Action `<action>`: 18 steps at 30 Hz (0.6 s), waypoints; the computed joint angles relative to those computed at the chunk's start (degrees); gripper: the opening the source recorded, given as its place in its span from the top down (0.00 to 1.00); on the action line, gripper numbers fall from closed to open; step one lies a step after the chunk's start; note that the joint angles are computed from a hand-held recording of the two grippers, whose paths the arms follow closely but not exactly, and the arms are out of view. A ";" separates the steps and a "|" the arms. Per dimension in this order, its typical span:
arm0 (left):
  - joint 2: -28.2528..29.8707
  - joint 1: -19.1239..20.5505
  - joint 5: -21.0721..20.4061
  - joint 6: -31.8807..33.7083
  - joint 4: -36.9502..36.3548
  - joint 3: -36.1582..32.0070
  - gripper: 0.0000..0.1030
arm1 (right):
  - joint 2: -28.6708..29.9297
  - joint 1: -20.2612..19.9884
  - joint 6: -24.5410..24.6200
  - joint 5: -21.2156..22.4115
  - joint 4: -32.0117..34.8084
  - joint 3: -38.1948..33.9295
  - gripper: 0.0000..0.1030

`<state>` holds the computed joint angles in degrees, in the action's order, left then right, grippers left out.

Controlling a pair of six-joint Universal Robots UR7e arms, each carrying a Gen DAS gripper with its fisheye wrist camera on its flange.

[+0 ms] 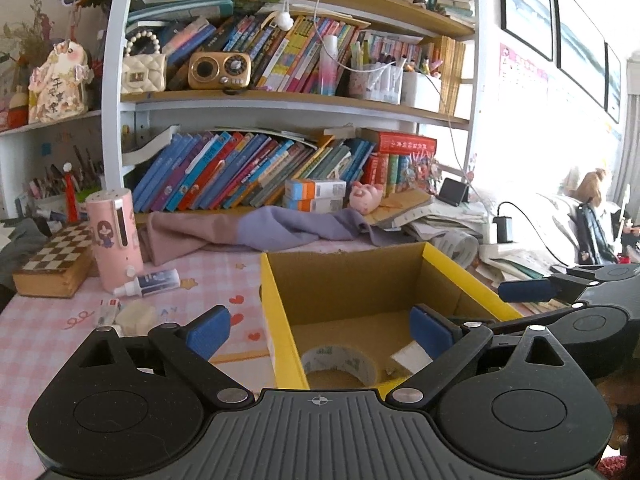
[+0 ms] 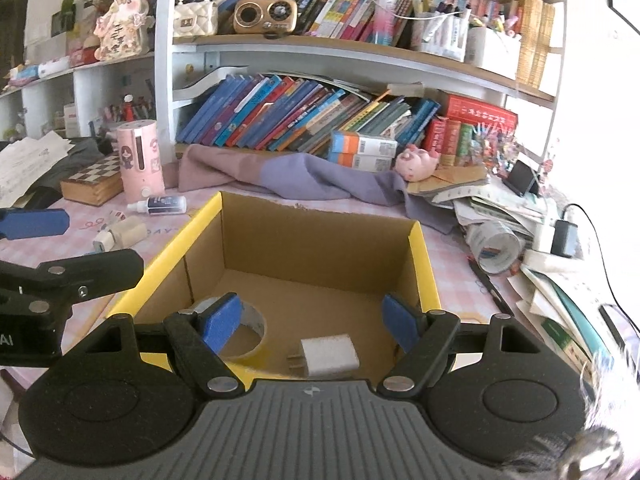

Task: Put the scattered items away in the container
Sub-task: 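Withdraw both tools from the yellow box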

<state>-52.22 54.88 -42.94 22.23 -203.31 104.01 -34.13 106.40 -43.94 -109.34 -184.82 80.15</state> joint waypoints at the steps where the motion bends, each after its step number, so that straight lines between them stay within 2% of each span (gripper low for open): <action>1: -0.73 -0.02 -0.28 -0.38 0.33 0.92 0.05 | -0.17 0.24 0.25 -0.50 -0.75 0.75 0.26; 8: -5.81 -0.65 -0.98 -2.51 2.06 7.24 0.05 | -1.64 2.19 2.75 -4.51 -5.63 6.92 0.26; 18: -14.09 -2.50 1.93 -7.07 6.75 16.91 0.05 | -3.49 4.95 8.71 -9.18 -10.00 15.93 0.26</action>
